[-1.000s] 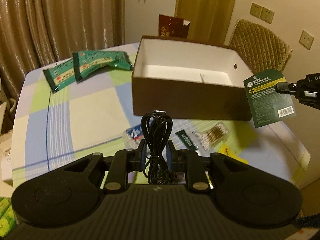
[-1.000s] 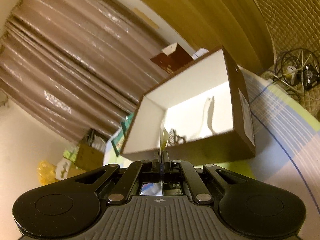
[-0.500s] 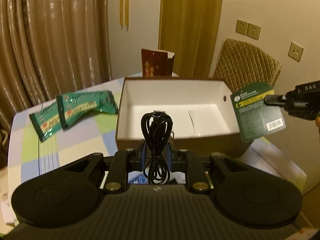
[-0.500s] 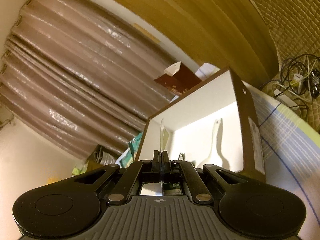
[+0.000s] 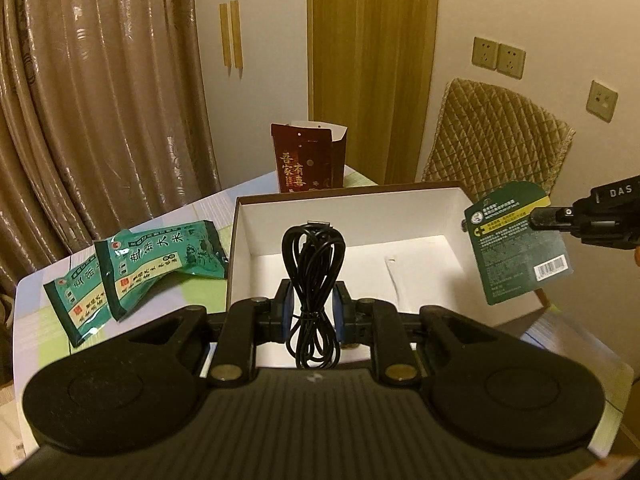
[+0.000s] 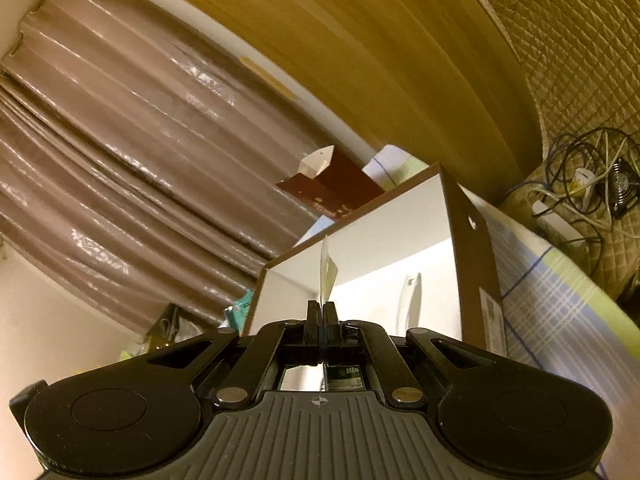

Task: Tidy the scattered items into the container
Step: 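Carry the black cable with the left gripper into the box while the right gripper carries the green card in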

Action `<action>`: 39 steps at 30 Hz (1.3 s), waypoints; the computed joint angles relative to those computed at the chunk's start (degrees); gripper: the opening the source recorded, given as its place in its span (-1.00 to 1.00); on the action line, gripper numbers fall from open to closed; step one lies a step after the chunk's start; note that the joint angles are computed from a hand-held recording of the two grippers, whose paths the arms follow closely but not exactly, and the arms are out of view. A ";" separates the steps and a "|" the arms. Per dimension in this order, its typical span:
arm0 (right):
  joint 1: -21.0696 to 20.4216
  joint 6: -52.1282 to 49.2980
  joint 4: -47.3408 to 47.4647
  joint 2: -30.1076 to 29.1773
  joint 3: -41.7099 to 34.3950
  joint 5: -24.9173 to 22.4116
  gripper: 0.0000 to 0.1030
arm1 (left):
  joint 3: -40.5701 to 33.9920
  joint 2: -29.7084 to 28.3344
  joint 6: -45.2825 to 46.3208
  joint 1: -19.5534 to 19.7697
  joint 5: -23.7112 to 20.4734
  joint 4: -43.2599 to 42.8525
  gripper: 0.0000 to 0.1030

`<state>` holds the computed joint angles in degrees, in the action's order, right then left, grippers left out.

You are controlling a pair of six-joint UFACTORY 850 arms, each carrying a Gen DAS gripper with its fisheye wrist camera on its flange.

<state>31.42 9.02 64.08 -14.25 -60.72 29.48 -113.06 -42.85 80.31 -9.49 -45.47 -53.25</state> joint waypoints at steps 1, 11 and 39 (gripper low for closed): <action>-0.26 -0.45 0.35 -0.24 -0.23 -0.31 -1.00 | -1.13 -0.81 -0.93 -0.33 0.01 0.82 -0.69; -1.83 -8.98 8.27 -2.81 -2.62 -3.01 -1.00 | -9.90 -7.55 -7.92 -2.48 0.30 8.10 -0.69; -3.43 -51.37 40.87 -11.82 -12.97 -5.83 -1.00 | -26.39 -21.59 -24.32 -6.52 -1.22 32.40 -0.67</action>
